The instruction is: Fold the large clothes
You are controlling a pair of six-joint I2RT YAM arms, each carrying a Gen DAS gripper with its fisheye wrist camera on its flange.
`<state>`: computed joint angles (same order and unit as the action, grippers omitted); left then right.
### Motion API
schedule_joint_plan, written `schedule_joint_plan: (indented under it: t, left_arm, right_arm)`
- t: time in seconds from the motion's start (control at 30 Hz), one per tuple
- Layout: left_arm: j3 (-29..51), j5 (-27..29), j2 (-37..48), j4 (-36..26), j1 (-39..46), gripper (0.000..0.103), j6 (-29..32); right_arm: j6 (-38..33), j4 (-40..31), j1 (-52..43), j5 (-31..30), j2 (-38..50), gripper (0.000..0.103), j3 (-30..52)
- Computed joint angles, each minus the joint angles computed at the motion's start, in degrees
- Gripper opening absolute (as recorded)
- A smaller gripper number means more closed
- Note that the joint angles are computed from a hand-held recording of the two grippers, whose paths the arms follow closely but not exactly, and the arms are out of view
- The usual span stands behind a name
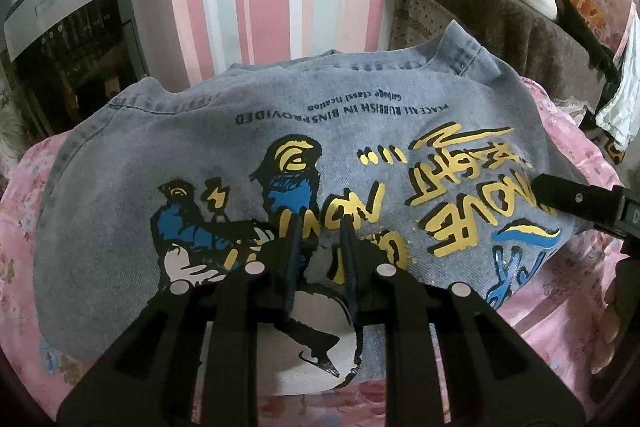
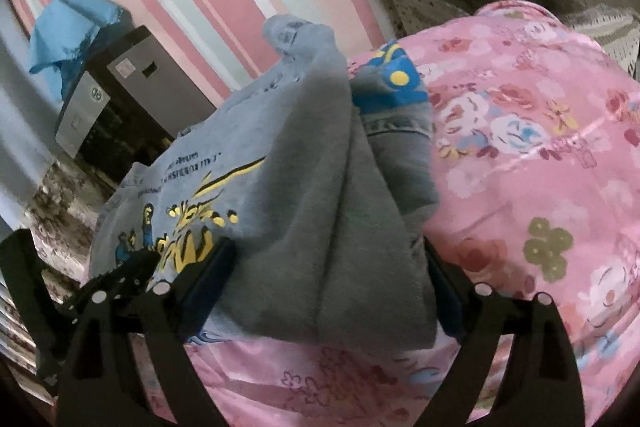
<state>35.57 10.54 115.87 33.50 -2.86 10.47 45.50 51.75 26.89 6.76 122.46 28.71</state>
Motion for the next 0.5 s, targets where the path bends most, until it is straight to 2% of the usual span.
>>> schedule_joint_plan:
  t: [0.13,0.27,0.3,0.4,0.5]
  left_arm:
    - [0.1,-0.2,0.2,0.2,-0.1,0.017,-0.1]
    - [0.1,-0.3,0.2,0.2,-0.2,0.017,-0.1]
    - [0.1,-0.2,0.2,0.1,-0.2,0.017,-0.1]
    - [0.1,-0.3,0.2,0.2,-0.2,0.018,-0.1]
    - [0.0,-0.4,0.3,0.4,-0.2,0.018,0.0]
  right_arm:
    - [-0.7,0.0,-0.1,0.2,0.4,0.088,0.6]
    - [-3.4,0.5,0.9,1.4,-0.9,0.067,-0.1]
    - [-4.0,-0.1,1.6,2.7,-1.6,0.065,-0.1]
    - [-4.1,1.1,1.8,3.3,-1.7,0.064,-1.0]
    - [-2.1,6.0,0.1,0.5,-0.5,0.067,-2.3]
